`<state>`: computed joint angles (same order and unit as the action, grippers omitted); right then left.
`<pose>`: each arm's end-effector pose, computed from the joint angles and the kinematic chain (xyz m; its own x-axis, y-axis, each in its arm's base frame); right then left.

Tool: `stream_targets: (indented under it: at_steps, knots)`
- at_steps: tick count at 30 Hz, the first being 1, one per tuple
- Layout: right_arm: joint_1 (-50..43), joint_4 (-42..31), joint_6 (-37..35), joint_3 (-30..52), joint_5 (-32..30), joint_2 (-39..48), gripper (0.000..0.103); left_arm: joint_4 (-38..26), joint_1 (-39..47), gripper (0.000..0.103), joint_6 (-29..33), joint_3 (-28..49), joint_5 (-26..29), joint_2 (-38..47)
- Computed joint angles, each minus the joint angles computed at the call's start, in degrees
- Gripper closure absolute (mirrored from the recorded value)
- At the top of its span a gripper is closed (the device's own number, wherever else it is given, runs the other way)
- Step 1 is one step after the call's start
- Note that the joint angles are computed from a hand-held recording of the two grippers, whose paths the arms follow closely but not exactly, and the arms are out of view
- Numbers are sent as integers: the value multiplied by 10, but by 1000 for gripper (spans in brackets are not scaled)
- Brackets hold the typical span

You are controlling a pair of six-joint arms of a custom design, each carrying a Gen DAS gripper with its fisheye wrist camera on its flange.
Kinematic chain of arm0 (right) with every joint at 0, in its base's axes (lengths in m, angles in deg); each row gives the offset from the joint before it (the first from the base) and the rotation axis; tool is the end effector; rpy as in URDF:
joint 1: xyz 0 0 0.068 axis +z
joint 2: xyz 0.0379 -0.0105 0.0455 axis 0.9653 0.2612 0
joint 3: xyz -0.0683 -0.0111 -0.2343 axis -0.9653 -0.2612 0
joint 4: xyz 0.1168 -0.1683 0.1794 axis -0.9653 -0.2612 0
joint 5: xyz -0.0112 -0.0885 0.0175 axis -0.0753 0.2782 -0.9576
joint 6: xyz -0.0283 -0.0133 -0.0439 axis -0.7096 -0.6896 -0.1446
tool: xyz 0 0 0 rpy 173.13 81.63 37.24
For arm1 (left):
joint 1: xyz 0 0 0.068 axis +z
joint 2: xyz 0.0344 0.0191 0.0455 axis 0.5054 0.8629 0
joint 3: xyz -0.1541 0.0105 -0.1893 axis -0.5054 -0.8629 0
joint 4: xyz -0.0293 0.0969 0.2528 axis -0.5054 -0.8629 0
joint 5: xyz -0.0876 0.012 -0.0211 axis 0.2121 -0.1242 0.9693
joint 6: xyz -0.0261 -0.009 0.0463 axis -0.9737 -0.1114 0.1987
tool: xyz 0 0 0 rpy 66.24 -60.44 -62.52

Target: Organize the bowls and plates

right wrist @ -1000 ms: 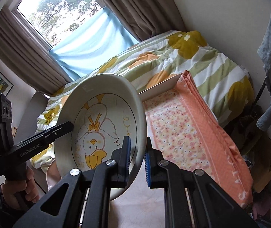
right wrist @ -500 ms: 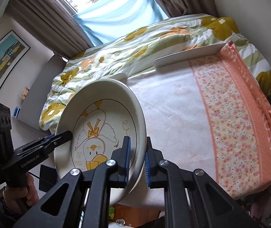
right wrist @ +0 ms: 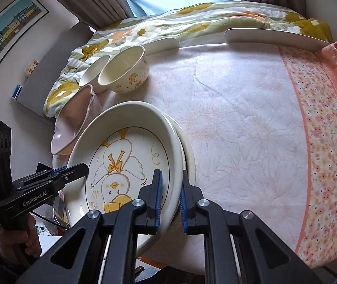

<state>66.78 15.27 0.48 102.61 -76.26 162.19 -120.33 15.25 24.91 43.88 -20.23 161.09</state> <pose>0.2587 -0.0267 0.1686 -0.8326 0.3866 -0.3967 0.2398 0.8971 0.3710 0.3664 -0.1090 0.1851 -0.8774 0.3404 -0.3380 0.4264 0.8762 -0.2247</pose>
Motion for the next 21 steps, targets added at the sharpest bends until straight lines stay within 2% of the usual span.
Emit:
stream_targets:
  at_steps: [15,21]
  knots:
    - [10,10,-21,11,25,19,90,28,-13,89,8,-16,-34,9]
    - [20,16,-23,7,42,21,90,50,-32,89,29,-39,-81,-10]
